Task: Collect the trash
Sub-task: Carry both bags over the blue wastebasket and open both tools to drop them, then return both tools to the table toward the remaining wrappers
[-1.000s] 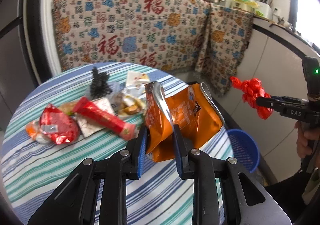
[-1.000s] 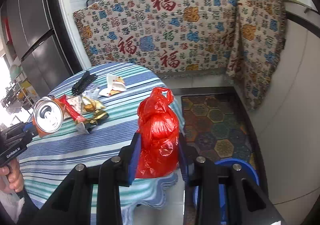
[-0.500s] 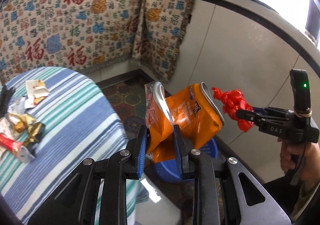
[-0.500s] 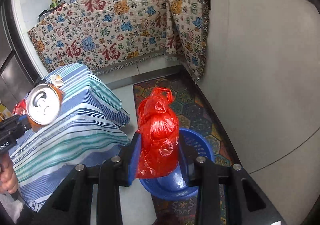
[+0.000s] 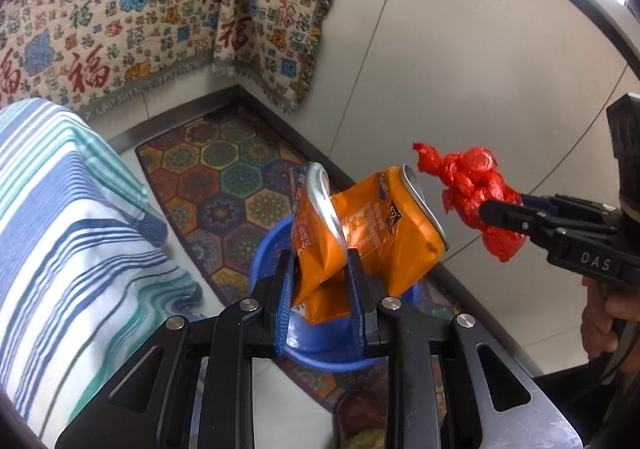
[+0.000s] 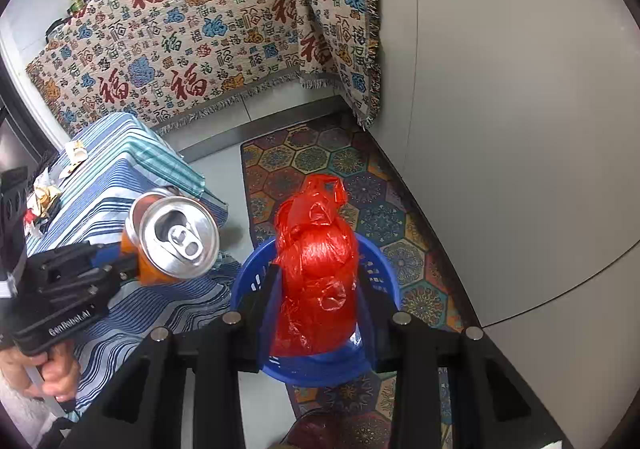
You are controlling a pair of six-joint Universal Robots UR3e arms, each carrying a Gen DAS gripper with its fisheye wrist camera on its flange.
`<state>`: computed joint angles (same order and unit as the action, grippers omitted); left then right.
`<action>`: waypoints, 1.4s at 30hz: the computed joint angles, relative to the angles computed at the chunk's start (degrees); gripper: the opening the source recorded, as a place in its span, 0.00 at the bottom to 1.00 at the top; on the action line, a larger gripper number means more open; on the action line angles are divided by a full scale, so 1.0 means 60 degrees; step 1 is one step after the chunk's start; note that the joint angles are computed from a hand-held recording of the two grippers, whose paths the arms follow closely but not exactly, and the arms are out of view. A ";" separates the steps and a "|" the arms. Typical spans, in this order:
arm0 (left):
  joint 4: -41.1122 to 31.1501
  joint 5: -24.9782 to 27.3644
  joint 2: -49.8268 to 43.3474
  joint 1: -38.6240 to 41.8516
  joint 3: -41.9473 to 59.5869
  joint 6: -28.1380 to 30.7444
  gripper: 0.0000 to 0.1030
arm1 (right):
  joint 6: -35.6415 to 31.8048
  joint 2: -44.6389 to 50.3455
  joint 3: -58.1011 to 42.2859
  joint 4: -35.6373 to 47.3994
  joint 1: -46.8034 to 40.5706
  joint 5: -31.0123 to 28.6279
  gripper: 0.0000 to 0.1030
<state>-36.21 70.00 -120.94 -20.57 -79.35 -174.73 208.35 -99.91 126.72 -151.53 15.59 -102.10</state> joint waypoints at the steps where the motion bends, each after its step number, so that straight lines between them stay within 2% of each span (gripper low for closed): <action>1: -0.0037 0.0040 -0.0160 -0.0079 0.0150 0.0008 0.23 | 0.0017 0.0009 0.0046 -0.0063 -0.0055 0.0041 0.34; 12: -0.0568 0.0412 -0.1418 -0.0537 0.1479 0.0163 0.23 | -0.0121 0.0207 0.0210 -0.0347 -0.0767 0.0539 0.35; 17: -0.0670 0.0443 -0.1795 -0.0709 0.1915 0.0323 0.25 | -0.0100 0.0263 0.0345 -0.0651 -0.0977 0.0802 0.39; 19: -0.0758 0.0457 -0.1880 -0.0786 0.2021 0.0385 0.26 | -0.0085 0.0295 0.0331 -0.0649 -0.1007 0.0774 0.46; 20: -0.0765 0.0442 -0.1924 -0.0817 0.2063 0.0403 0.35 | -0.0066 0.0306 0.0334 -0.0678 -0.1015 0.0765 0.49; 21: -0.0725 0.0436 -0.1965 -0.0840 0.2085 0.0403 0.50 | -0.0026 0.0314 0.0334 -0.0709 -0.1009 0.0752 0.52; 23: -0.0492 0.0515 -0.2018 -0.0884 0.2046 0.0331 0.63 | 0.0005 0.0344 0.0314 -0.0802 -0.1021 0.0790 0.54; 27: -0.0632 0.0417 -0.2113 -0.0848 0.2267 0.0144 0.64 | -0.0034 0.0397 0.0221 -0.0979 -0.0982 0.0799 0.55; 32: -0.0045 0.0294 -0.1282 -0.0554 0.1291 -0.0029 0.66 | 0.0052 0.0439 -0.0059 -0.1113 -0.0647 0.0402 0.55; 35: 0.0474 0.0161 -0.0241 -0.0158 0.0130 -0.0095 0.66 | 0.0102 0.0560 -0.0423 -0.1206 -0.0197 -0.0047 0.55; 38: 0.0983 0.0017 0.1181 0.0394 -0.1394 -0.0032 0.67 | 0.0110 0.0960 -0.1125 -0.1232 0.0517 -0.0666 0.55; 42: 0.1456 -0.0194 0.3448 0.1522 -0.3690 0.0383 0.72 | 0.0005 0.1943 -0.2451 -0.1186 0.1705 -0.1597 0.55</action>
